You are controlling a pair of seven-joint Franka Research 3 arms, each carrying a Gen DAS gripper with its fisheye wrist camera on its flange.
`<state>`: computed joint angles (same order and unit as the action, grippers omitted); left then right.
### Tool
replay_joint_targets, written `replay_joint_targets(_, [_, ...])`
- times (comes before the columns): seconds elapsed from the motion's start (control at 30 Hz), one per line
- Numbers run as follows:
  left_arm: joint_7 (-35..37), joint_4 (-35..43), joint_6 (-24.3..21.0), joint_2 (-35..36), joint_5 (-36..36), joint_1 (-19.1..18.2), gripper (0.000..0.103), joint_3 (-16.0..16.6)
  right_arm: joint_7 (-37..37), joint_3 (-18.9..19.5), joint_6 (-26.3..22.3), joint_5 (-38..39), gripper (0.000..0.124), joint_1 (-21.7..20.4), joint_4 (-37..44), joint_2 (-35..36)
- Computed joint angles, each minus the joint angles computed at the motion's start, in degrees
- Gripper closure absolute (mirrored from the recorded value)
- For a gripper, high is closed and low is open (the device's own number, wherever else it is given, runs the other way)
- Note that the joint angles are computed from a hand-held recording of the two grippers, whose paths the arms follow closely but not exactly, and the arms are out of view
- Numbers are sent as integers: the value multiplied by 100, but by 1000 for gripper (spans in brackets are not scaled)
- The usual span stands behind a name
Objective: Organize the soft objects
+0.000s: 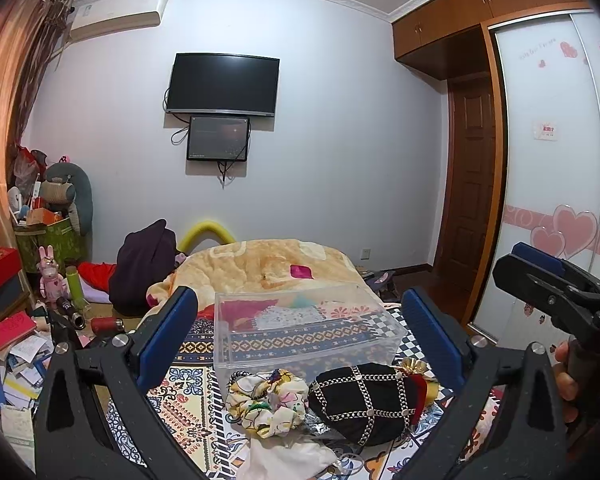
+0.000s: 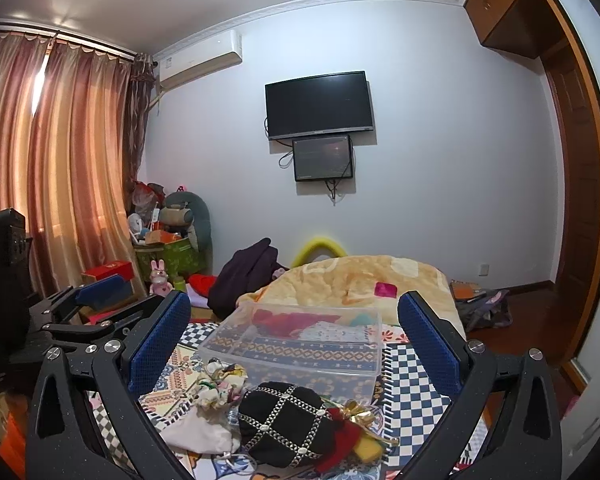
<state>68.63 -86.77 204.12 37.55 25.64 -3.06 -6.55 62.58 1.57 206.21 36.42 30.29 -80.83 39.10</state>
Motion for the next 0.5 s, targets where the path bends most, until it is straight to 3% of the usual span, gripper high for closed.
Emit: replay_joint_targets(0.5, [18,-78,103,-31,31,4,0,-6,185,197,114,-314,21,-160,-70,-12])
